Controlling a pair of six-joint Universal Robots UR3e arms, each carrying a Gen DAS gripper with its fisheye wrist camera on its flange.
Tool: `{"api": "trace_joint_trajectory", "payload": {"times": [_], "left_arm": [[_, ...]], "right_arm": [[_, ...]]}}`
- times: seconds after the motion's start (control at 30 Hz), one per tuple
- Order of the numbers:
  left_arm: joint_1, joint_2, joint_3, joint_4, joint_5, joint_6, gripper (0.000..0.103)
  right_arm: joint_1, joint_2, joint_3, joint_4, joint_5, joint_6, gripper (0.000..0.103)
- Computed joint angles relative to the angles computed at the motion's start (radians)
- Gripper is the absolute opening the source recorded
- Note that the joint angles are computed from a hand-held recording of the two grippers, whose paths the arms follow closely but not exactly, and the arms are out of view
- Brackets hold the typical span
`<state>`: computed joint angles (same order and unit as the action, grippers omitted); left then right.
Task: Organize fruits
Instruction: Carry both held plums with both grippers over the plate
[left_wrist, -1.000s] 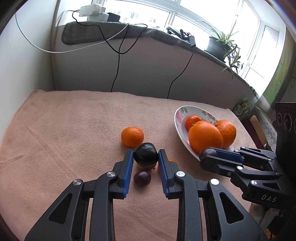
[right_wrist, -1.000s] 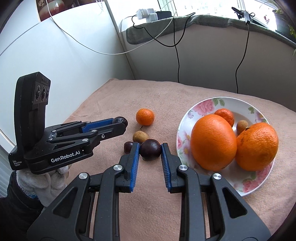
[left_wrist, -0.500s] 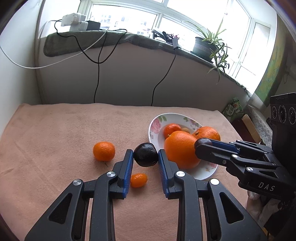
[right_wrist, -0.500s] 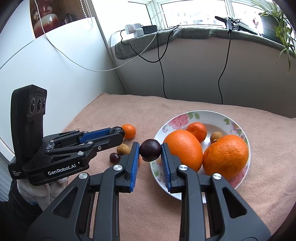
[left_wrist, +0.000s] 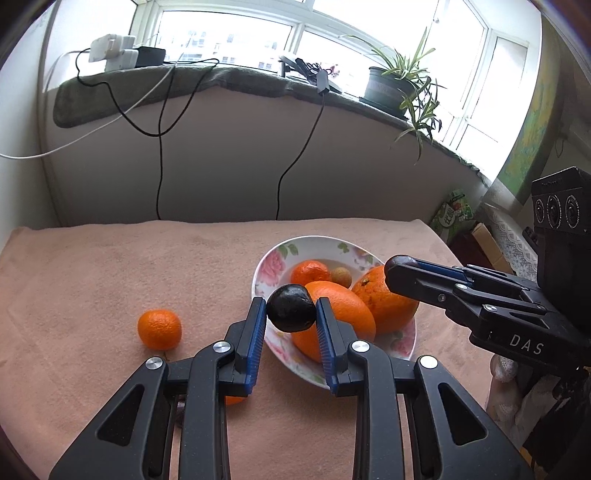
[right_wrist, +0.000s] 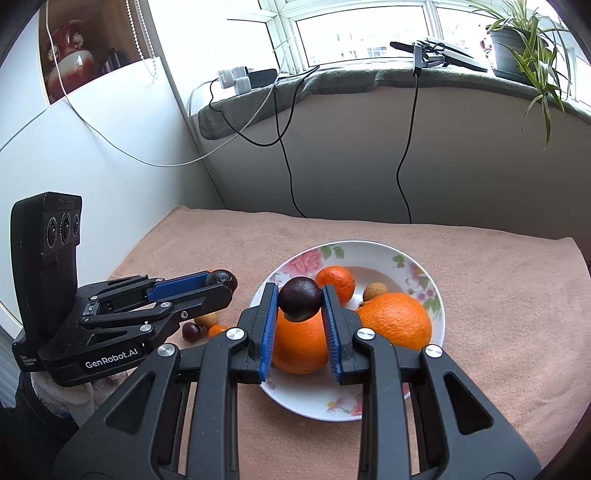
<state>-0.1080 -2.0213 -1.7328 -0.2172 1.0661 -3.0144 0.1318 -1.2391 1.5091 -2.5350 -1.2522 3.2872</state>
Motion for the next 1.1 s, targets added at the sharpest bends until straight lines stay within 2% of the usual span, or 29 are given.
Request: {"api": "trace_joint_trajectory", "payload": {"times": [0.67, 1.1], "left_arm": [[-0.091, -0.148, 0.259, -0.104, 0.023, -0.016, 0.026], [-0.124, -0.211, 0.363, -0.163, 0.029, -0.011, 0.026]], "right_arm": [[-0.09, 0.065, -0.03, 0.01, 0.035, -0.028, 0.025], [-0.124, 0.113, -0.051, 0.014, 0.057, -0.036, 0.025]]}}
